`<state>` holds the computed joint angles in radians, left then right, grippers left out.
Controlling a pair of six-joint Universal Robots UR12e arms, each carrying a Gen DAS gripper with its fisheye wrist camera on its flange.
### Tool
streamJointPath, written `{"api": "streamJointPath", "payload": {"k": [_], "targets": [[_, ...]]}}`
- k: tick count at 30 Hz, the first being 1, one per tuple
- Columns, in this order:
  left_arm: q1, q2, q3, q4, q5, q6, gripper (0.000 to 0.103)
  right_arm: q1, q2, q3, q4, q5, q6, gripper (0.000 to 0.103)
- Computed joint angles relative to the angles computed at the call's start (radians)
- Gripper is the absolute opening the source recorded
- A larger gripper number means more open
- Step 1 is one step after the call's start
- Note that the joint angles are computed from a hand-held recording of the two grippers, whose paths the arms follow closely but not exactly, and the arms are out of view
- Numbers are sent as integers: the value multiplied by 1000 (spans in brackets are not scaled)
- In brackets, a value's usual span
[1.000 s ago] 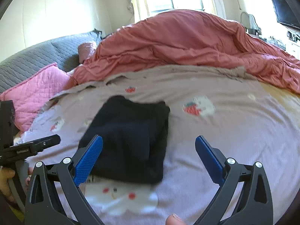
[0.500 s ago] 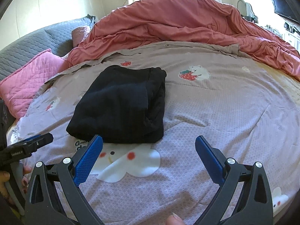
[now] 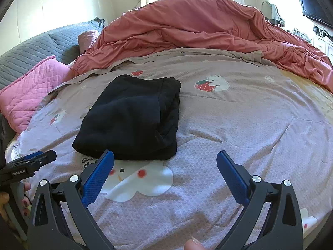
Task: Fold small clothes
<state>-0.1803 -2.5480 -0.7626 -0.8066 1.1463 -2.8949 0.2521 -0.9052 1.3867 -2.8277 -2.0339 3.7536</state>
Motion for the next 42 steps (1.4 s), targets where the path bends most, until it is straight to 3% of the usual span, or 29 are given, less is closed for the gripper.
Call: {"api": "streamJointPath", "payload": {"k": [42], "targets": [[-4,28,-39,17,17,6,94,8,-12,19,-11,8,-1,98]]}}
